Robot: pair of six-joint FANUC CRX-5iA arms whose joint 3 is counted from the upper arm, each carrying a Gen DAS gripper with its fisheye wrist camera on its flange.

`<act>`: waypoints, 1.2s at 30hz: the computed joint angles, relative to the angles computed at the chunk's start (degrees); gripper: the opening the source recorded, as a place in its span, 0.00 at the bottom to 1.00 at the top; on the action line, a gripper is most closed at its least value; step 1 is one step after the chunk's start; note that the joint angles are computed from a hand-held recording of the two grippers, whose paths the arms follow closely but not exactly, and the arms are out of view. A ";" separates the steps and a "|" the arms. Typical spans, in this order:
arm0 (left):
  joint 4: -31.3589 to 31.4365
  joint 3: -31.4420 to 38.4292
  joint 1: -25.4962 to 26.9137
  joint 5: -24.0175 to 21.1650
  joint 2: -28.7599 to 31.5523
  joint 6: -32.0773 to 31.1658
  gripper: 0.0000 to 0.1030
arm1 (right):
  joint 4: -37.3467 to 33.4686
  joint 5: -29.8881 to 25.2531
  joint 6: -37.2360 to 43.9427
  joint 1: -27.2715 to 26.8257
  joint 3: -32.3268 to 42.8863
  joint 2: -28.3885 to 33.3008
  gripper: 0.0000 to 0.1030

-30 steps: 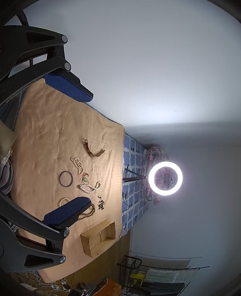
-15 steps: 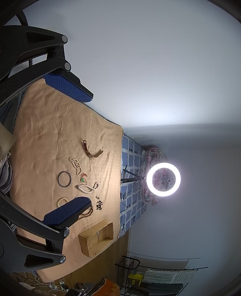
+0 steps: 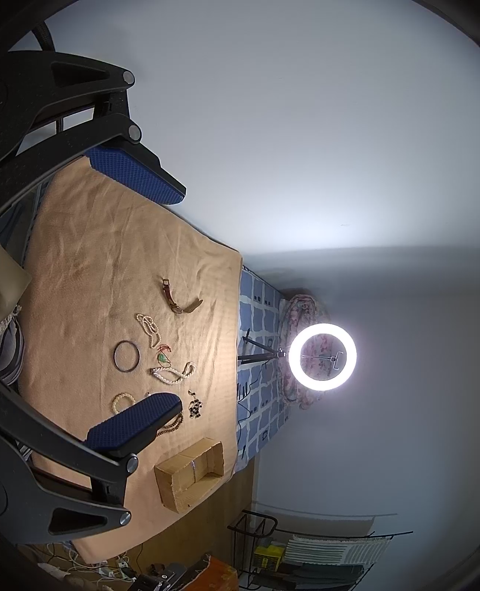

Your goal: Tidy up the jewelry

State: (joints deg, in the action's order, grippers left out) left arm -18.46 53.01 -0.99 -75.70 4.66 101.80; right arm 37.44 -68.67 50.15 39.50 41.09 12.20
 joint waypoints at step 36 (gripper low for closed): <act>1.95 -0.90 -0.51 -1.63 0.40 -1.34 1.00 | -0.29 -1.52 0.27 0.14 -0.20 0.33 1.00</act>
State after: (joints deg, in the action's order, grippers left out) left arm -16.50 52.10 -1.51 -77.33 5.06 100.46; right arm 37.15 -70.20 50.42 39.63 40.89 12.54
